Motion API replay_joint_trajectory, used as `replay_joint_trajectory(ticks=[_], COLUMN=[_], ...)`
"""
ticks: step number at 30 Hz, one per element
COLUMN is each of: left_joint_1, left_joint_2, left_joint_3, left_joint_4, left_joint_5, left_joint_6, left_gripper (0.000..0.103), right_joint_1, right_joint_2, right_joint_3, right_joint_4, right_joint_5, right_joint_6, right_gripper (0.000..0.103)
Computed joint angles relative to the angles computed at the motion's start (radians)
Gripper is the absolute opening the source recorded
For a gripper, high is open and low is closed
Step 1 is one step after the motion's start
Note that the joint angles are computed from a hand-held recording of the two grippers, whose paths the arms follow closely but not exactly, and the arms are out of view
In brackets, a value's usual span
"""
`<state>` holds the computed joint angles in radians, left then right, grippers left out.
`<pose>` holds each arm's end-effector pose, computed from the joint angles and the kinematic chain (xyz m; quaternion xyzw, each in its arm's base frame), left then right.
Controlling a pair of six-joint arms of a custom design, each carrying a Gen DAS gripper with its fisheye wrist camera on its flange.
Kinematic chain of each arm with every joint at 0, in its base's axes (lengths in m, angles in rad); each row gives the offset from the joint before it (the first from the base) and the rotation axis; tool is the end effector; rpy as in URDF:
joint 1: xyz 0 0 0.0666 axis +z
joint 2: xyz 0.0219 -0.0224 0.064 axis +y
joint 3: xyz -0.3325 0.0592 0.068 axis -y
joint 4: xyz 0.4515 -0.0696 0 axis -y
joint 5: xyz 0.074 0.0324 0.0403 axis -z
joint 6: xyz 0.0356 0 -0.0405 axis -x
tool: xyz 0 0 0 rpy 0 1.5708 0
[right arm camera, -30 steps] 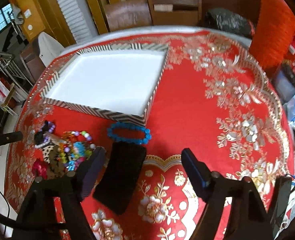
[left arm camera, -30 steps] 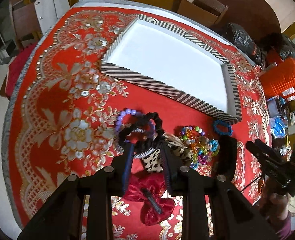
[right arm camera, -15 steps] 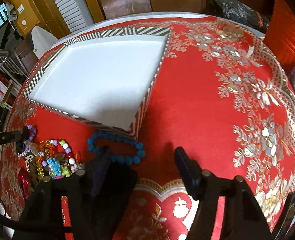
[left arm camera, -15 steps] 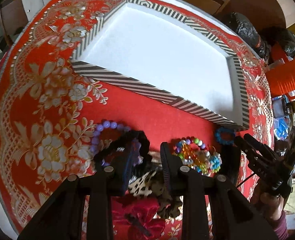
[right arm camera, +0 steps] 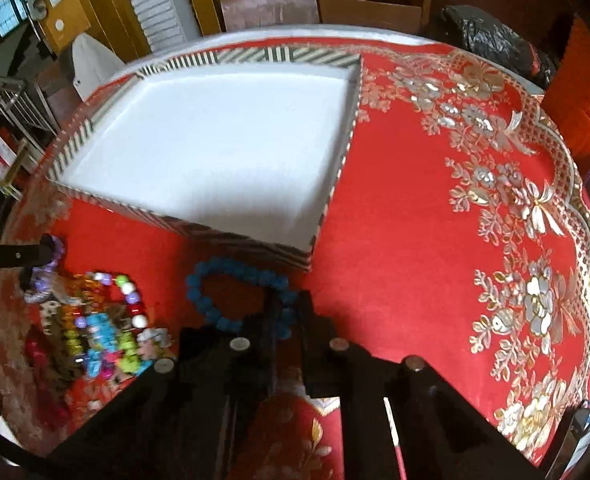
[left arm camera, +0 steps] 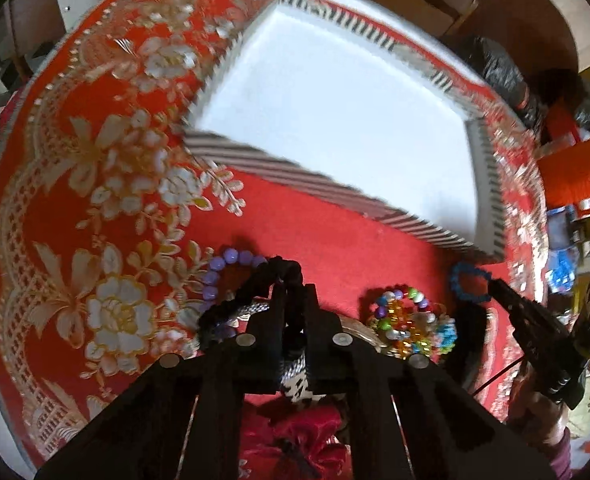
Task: Organize jewelry
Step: 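Grasp the black beaded bracelet with the left tool while the right tool grasps the blue beaded bracelet, then lower both bracelets into the white tray and open both tools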
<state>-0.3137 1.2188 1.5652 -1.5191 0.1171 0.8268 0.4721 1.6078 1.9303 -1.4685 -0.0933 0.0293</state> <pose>0.4152 -0.1395 0.5186 -0.2371 0.9495 -0.1548 0.1352 0.5110 0.2642 0.5037 -0.2518 0.9435 0.0907 0.1954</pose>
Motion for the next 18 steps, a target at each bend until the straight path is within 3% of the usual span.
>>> replay_joint_trajectory(ticks=[7, 12, 18], left_joint_1=[0.033, 0.050, 0.077], left_joint_2=[-0.053, -0.002, 0.134], left_joint_3=[0.049, 0.151, 0.299], left_joint_4=[0.003, 0.005, 0.007], left_joint_5=[-0.011, -0.030, -0.057], left_joint_6=[-0.026, -0.068, -0.146], left_gripper=[0.000, 0.000, 0.000], right_joint_1=[-0.010, -0.013, -0.001], right_joint_2=[-0.020, 0.008, 0.091], right_joint_3=[0.080, 0.175, 0.305], right_joint_4=[-0.018, -0.023, -0.034], right_joint_5=[-0.073, -0.102, -0.095], right_joint_6=[-0.018, -0.037, -0.044], right_gripper=[0.009, 0.009, 0.009])
